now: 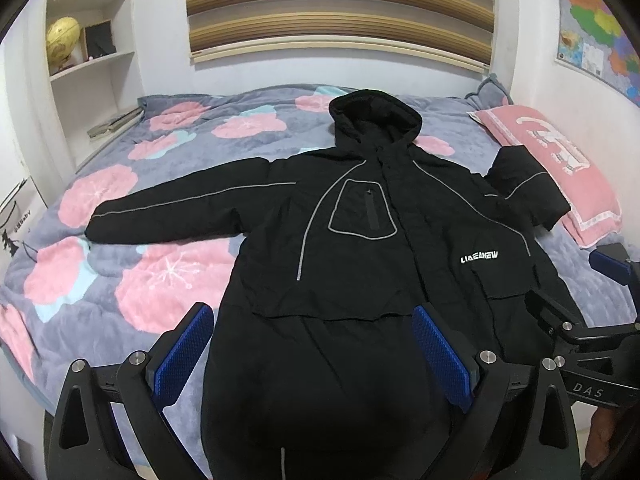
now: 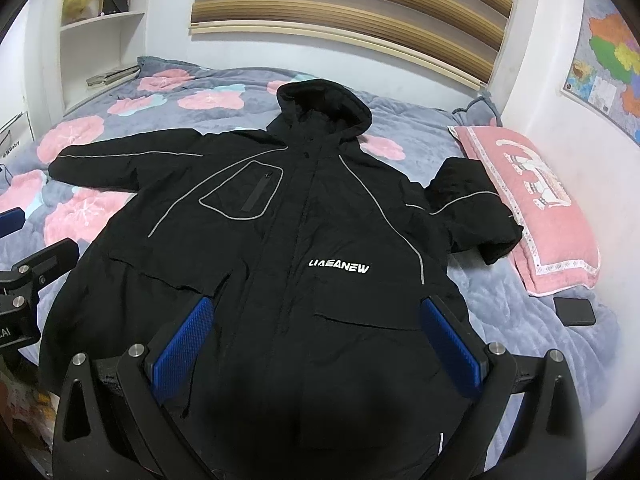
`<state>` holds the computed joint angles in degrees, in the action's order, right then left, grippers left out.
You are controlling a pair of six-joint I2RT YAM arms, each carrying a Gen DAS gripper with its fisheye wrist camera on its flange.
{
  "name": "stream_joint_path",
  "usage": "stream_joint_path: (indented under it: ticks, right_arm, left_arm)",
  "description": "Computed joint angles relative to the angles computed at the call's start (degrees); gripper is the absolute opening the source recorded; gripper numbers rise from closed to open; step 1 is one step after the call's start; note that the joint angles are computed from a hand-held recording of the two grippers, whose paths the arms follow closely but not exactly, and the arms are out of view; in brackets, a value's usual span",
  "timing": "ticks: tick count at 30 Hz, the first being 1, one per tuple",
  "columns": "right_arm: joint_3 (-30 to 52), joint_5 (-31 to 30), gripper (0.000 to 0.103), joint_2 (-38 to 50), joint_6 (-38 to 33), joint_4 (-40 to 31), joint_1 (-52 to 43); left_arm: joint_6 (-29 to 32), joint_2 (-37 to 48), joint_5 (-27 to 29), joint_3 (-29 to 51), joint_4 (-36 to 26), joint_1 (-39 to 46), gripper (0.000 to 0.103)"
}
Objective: Fold large clothes
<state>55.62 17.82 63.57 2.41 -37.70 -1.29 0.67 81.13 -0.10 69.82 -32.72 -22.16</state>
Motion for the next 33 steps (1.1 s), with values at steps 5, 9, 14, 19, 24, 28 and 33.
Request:
stream_joint_path:
  ticks: [5,9,14,19,24,28,33]
  right_arm:
    - [0.06,0.27,0.103,0.68,0.35,-0.06,0.40]
    - [0.28,-0.36,0.103,1.18,0.41,-0.16,0.32]
    - [0.51,-0.86,0.103,1.74,0.38,0.07,0.50]
    - [1.41,-1.84,0.103,3.38,0.61,1.32,1.54]
    - [2.95,-5.18,0.103,7.55,1.57,5.85,2.36]
    - [5.51,-9.79,0.103,13.20,2.77,12.04,2.40]
    - [11.56,-8.21,0.103,24.79,4.87,20.89,3.41]
  left_arm:
    - [0.00,0.13,-0.04,-0.06,0.08,0.15,0.099]
    - [0.44,0.01,0.12,-0.50,0.67,0.30,0.099]
    - [0.67,-0.61,0.38,-1.19,1.45,0.67,0.099]
    - [-0.40,-0.14,4.68,-1.49,3.32,4.79,0.099]
    - [-1.78,3.18,9.04,-0.17,5.83,12.23,0.099]
    - [-0.85,8.04,12.07,3.78,8.42,19.74,0.099]
    - [0.32,18.71,13.67,15.78,10.45,28.72,0.099]
